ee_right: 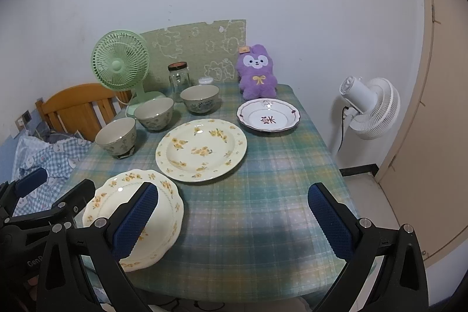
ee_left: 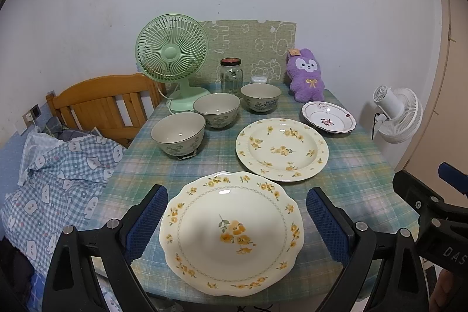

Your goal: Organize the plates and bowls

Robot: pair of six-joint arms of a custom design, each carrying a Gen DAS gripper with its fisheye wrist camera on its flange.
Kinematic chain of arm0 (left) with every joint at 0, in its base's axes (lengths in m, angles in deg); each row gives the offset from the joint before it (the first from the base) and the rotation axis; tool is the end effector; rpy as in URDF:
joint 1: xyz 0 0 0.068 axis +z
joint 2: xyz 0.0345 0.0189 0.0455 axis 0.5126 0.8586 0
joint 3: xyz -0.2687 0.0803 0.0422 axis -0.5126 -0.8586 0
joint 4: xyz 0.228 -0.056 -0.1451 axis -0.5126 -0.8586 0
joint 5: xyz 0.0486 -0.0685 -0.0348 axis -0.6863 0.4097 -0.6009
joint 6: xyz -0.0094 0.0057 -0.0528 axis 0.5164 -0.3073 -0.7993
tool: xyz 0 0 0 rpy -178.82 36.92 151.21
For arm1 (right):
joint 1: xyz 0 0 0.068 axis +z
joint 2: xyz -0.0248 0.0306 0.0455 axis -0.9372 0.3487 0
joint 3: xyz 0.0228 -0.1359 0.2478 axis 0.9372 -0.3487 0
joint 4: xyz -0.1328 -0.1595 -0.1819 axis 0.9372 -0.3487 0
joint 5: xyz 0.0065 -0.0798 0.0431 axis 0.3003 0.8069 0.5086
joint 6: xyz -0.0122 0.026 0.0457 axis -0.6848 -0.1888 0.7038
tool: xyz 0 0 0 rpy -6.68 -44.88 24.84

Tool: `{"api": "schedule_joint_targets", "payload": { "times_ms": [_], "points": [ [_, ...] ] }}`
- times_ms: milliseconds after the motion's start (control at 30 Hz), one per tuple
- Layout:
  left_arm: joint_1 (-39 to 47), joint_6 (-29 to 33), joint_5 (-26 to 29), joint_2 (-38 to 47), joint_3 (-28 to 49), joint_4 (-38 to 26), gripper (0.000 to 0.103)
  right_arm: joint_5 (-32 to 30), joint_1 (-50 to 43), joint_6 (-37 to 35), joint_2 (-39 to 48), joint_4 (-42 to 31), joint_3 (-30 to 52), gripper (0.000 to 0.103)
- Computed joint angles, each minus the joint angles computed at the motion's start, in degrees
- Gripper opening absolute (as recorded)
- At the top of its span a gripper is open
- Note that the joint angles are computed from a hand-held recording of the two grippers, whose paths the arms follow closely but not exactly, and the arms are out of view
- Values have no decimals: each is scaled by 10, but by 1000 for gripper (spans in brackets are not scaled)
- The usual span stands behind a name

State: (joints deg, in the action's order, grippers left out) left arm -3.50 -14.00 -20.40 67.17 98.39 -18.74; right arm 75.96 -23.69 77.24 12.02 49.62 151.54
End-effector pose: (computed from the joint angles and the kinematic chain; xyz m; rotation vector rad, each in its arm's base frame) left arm 0.2564 -0.1600 0.3029 0.1788 2.2200 -0.0685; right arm 0.2159 0.1895 0.3143 0.1724 2.1862 -0.0603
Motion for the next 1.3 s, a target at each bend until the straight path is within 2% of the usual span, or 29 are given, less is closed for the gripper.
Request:
{"api": "schedule_joint_targets", "payload": {
  "times_ms": [633,1133,1300],
  "points": [
    [-8,-3,-6,9,6,5,97,-4,-5,-9,-4,8,-5,103],
    [2,-1,1,20,18,-9,96,-46,-31,-8,21,13,15,103],
    [2,10,-29,30,26,-7,95,-62,-42,-1,37,30,27,102]
  ]
}}
